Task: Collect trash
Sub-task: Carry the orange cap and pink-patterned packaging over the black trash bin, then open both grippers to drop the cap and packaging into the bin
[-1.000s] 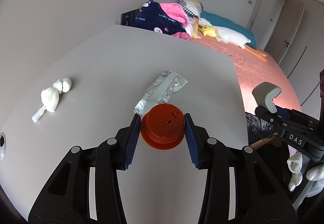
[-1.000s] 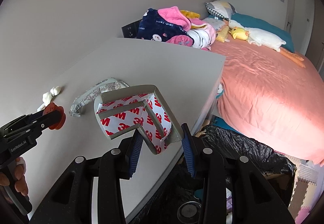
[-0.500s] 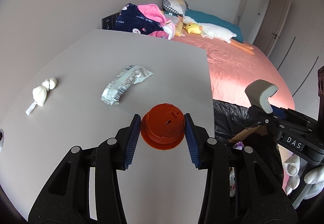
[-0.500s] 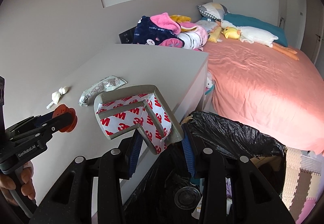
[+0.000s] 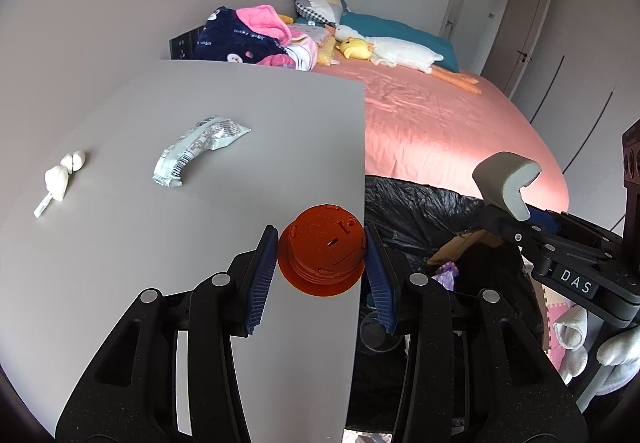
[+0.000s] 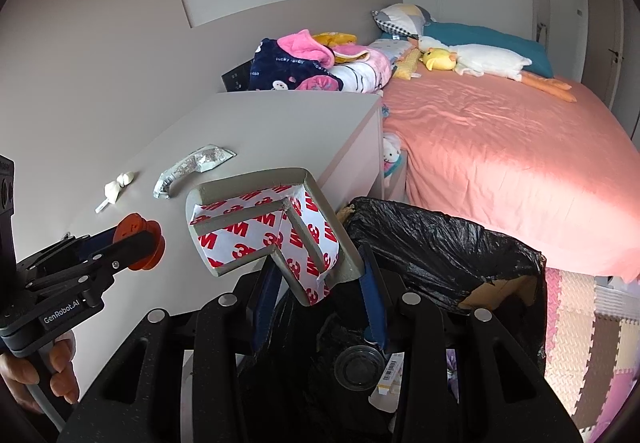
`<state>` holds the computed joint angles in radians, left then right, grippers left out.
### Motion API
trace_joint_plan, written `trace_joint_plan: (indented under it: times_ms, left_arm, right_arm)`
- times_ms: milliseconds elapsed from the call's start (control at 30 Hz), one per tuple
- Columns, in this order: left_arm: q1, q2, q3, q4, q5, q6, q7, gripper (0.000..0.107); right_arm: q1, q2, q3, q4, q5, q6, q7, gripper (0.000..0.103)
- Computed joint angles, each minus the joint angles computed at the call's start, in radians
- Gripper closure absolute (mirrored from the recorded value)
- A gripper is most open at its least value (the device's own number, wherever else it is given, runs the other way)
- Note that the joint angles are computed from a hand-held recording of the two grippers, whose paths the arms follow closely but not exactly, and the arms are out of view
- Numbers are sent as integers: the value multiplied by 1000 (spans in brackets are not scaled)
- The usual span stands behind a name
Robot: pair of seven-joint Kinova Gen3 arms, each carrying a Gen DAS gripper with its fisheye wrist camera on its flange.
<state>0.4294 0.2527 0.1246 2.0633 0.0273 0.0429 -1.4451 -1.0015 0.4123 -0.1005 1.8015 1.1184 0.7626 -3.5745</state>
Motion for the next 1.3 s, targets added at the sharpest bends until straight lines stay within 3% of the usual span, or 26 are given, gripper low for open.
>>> trace_joint_plan:
  times_ms: [133, 800, 1300]
  left_arm:
    - [7, 2, 18, -2, 0, 2, 0, 65]
    - [189, 55, -29, -88, -51, 54, 34, 65]
    - [181, 123, 44, -149, -53, 105, 9, 64]
  right_arm:
    - [-12, -18, -5, 29, 9, 20, -38, 62]
    - [16, -136, -106, 203, 41, 126, -251, 62]
    - [60, -182, -151, 287, 36, 135, -346, 62]
